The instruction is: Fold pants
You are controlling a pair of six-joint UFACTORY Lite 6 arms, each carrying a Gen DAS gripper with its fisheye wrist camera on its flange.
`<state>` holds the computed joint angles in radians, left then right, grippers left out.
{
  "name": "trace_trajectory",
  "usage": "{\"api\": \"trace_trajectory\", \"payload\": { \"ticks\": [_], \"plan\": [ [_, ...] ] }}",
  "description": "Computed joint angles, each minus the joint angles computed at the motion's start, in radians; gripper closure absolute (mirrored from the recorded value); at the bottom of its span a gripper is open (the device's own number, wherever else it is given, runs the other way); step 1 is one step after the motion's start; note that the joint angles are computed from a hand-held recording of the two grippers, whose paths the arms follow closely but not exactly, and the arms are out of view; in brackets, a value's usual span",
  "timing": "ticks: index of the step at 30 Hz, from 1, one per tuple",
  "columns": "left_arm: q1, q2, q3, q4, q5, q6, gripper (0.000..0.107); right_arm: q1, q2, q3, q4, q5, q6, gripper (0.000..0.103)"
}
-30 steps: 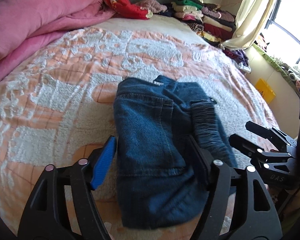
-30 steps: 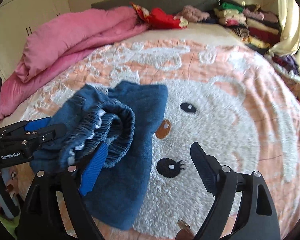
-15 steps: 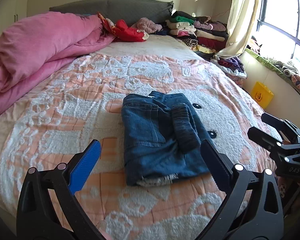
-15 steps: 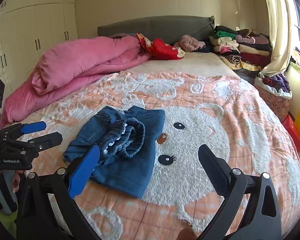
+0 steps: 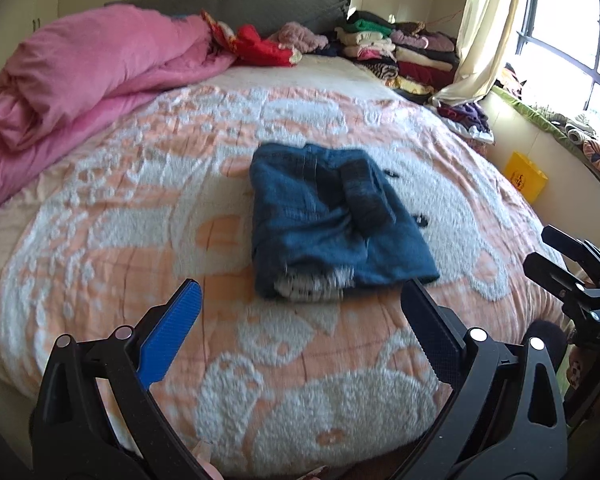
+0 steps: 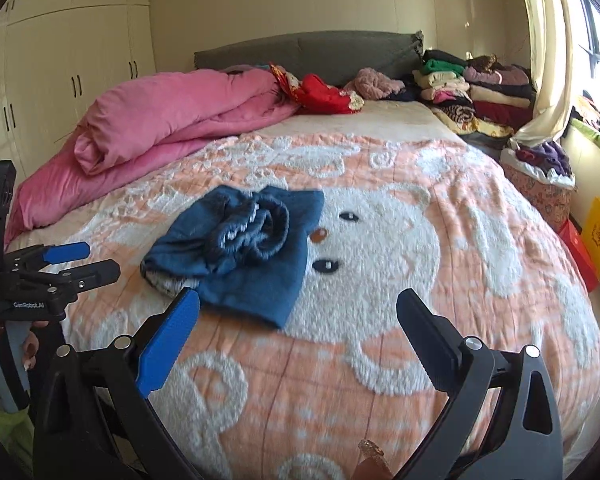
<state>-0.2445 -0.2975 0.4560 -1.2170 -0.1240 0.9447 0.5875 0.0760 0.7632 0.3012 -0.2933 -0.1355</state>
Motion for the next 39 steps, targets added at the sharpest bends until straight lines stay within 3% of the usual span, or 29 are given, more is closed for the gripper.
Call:
{"api": "trace_trajectory", "payload": {
  "ticks": [5,8,35,39],
  "plan": [
    [-0.005,0.022,-0.048,0.261,-0.025,-0.272,0.014,0.018,0.055,-0.003,0.097,0.012,-0.049,0.005],
    [0.007,0.054,-0.060,0.356,-0.022,-0.370,0.014,0.006,0.101,0.014,0.051,0.035,0.028,0.005],
    [-0.013,0.053,-0.053,0.093,-0.032,-0.142,0.014,0.001,0.095,0.018,0.004,0.043,0.066,0.005],
    [-0.011,0.045,-0.058,0.117,-0.026,-0.165,0.014,0.001,0.089,0.015,0.018,0.043,0.054,0.005]
  ]
}}
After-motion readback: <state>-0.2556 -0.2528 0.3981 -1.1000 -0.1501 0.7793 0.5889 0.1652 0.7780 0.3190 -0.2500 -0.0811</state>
